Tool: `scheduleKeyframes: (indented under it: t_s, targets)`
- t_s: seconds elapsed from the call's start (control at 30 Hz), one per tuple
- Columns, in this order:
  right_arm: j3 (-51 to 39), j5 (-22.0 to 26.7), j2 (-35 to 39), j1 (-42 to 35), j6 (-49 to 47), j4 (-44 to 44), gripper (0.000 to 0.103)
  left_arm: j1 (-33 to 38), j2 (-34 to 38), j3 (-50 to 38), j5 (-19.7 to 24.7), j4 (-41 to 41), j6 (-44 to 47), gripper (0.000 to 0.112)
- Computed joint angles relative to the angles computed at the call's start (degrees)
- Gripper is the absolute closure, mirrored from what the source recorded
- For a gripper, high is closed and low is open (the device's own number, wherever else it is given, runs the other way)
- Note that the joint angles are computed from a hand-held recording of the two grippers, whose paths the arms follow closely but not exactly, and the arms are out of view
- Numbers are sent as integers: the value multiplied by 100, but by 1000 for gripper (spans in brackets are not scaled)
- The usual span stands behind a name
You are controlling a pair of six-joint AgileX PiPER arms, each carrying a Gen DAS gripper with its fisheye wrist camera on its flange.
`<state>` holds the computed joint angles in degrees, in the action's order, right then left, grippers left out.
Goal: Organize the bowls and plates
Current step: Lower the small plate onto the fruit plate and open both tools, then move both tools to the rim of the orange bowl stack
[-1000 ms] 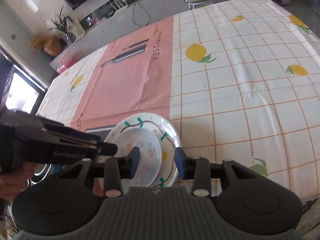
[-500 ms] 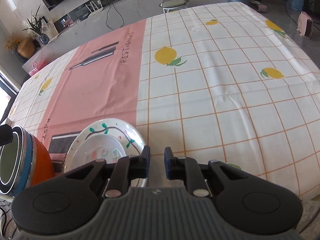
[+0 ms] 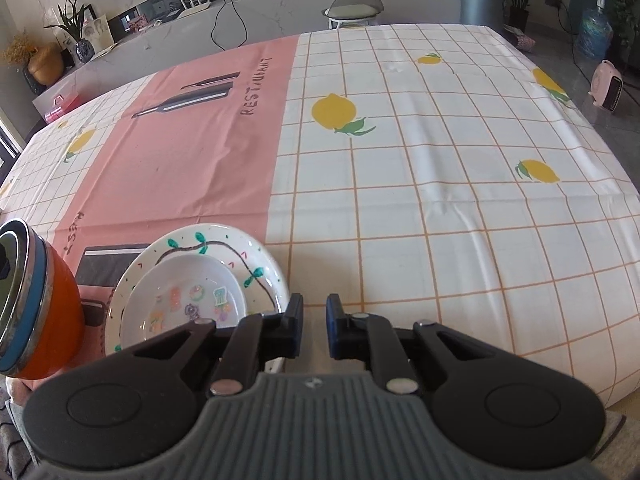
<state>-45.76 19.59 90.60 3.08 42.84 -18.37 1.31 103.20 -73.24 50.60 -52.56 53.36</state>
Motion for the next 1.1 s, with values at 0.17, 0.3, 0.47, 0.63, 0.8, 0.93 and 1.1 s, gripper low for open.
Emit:
scheduleKeyframes:
  t_s: [0.17, 0.3, 0.47, 0.63, 0.8, 0.93, 1.1]
  targets:
    - [-169, 296, 161, 371, 802, -1029, 93, 10, -16, -3, 22, 8, -34, 52]
    - [-186, 245, 179, 530, 935, -1393, 92, -24, -35, 29, -50, 58, -61, 52]
    - [-293, 580, 282, 749, 1535, -2067, 91, -33, -58, 60, -105, 85, -73, 52]
    - [-96, 226, 124, 427, 1382, -1628, 87, 83, -107, 28, -97, -6, -88, 52]
    - [-40, 147, -43, 443, 1685, -1864, 77, 343, -131, -144, 230, -103, -47, 52]
    - [-67, 45, -410, 463, 1854, -1806, 65, 409, -341, -131, 87, 42, 38, 52]
    - [-452, 76, -609, 877, 1841, -1363, 35, 171, -868, 272, -1039, 845, -168, 52]
